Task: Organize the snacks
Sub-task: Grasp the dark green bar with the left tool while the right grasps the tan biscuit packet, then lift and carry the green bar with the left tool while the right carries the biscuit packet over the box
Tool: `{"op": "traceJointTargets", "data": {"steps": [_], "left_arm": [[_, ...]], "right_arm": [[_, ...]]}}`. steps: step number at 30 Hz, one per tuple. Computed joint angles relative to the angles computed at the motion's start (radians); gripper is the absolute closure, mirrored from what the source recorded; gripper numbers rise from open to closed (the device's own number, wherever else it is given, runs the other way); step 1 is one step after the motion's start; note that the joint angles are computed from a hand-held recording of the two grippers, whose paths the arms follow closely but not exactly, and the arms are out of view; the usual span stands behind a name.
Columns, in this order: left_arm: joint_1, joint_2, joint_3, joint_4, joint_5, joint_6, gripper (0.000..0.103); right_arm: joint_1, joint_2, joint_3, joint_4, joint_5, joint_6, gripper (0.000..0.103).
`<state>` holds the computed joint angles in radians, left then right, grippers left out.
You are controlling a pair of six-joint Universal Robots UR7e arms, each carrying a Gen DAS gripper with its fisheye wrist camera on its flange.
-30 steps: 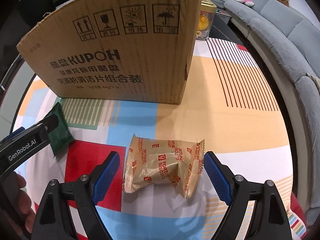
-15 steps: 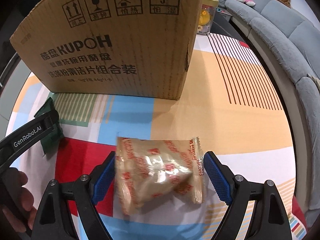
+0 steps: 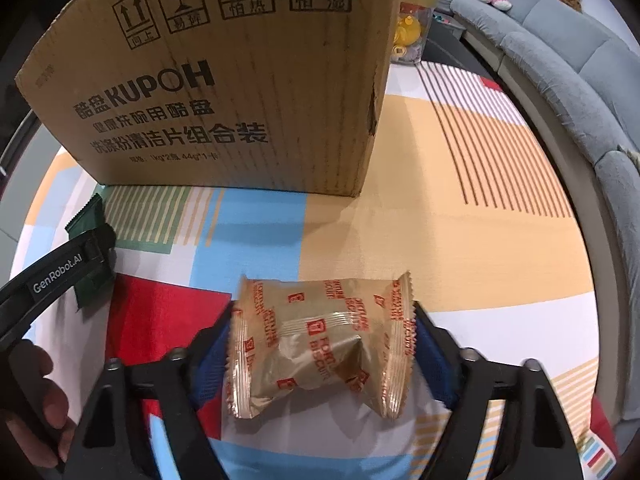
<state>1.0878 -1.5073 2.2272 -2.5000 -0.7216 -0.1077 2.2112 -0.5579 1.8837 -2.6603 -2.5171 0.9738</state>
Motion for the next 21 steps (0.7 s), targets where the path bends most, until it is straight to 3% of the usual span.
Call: {"op": "traceJointTargets", "data": {"steps": [4,11,21], "left_arm": [[-0.006,-0.011,0.006,0.003,-0.006,0.011,0.055],[-0.006,-0.030,0.009,0.025,-0.010,0.021,0.056],[-0.022,-0.070,0.022,0.046,-0.004,0.042,0.057]], "right_arm": [[0.007,0.004,0.002,-0.014,-0.007,-0.003,0.036],[0.013,0.003,-0.002,-0.006,-0.010,0.006,0.045],[0.039,-0.009,-0.024,0.041,-0.019,0.033,0.047]]}}
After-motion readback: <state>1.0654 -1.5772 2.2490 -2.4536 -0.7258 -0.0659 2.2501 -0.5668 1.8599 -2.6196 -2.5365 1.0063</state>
